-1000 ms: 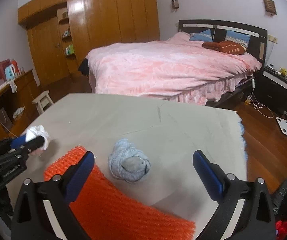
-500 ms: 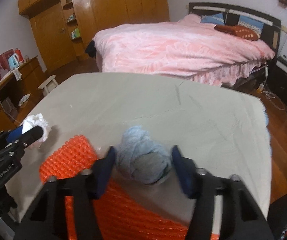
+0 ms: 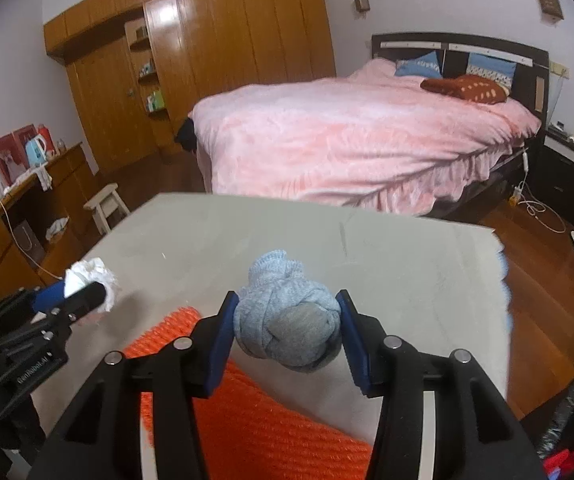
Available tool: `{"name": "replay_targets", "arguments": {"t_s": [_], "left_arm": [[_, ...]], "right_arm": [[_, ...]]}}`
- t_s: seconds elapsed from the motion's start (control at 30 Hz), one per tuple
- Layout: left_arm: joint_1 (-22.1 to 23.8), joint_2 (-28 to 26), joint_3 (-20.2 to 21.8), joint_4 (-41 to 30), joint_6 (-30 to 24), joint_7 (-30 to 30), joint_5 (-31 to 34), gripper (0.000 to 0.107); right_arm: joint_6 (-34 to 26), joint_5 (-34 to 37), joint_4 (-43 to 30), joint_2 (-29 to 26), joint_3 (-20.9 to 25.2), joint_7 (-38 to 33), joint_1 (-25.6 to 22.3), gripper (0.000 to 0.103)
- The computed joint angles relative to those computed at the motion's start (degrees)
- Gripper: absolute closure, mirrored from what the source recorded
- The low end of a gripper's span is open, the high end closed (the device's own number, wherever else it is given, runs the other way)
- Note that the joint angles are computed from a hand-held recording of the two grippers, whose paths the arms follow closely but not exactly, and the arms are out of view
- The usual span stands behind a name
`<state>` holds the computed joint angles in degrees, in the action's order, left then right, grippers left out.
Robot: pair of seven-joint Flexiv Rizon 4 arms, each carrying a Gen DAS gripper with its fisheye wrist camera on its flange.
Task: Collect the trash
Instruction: 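Grasp the grey sock ball with the right tool while the left tool holds the tissue ball, then carry the tissue ball and grey sock over the bin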
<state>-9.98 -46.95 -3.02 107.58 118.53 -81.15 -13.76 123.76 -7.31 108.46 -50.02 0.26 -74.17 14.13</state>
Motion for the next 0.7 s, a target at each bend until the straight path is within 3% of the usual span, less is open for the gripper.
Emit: {"name": "replay_targets", "arguments": {"t_s": [0.4, 0.7], "left_arm": [[-1.7, 5.4, -1.3, 5.0, 1.5, -1.9, 1.2, 0.071], [-5.4, 9.8, -0.9, 9.3, 3.1, -2.7, 0.8, 0.071]], "right_arm": [[6.9, 1.3, 9.3, 6.1, 1.4, -1.1, -2.5, 0.054], [12.6, 2.9, 17.6, 11.3, 1.8, -1.8, -4.4, 0.054]]}}
